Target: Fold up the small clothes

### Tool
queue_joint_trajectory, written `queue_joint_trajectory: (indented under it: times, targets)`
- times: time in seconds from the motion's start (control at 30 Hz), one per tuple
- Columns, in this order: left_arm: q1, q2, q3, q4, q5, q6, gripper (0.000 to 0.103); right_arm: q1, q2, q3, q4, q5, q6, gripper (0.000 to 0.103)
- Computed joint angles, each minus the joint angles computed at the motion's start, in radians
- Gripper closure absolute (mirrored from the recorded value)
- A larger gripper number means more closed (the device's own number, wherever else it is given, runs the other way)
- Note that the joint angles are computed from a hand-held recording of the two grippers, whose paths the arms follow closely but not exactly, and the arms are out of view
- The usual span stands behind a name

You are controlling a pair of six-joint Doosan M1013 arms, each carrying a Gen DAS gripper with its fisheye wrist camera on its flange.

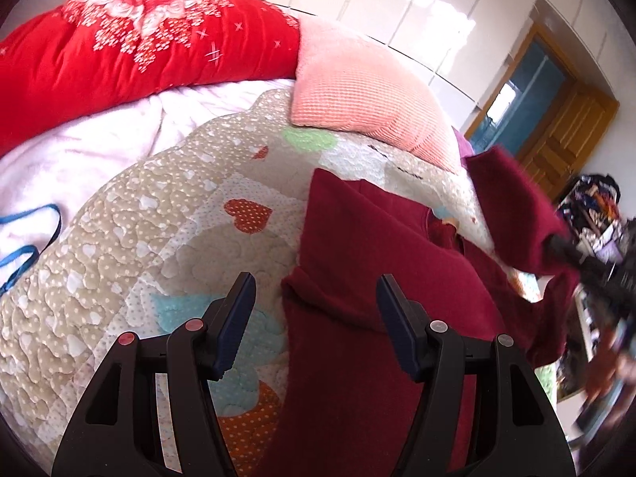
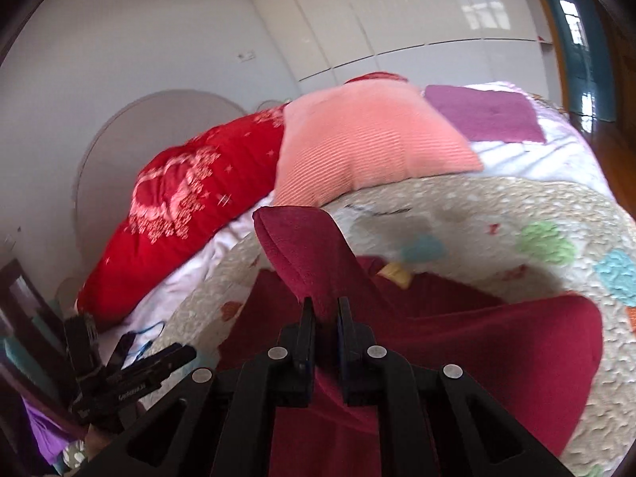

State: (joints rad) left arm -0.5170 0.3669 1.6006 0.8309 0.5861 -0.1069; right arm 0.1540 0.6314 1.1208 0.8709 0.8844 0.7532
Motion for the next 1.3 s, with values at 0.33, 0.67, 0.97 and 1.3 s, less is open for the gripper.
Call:
queue_joint_trajectory:
  times: [0.33,0.67,0.97,1.3]
  targets:
    - [0.01,0.006,-0.004,-0.026,-0.019,0.035,0.04,-0.014,-0.033,0.152,0.01,0.022,-0.001,0.065]
    - [0.028,0.095,-0.143,-0.211,0.031,0.292,0.04,-0.123,-0.124,0.271,0.0,-0.178,0.088,0.054]
    - [0.039,0.177,-0.273,-0.456,0.087,0.588,0.088,-0.159,-0.06,0.202,-0.063,-0.176,0.278,0.054]
    - [0.03,0.118,-0.211,-0.208,0.089,0.395,0.089,-0.087,-0.046,0.159,-0.396,-0.269,0.445,0.056]
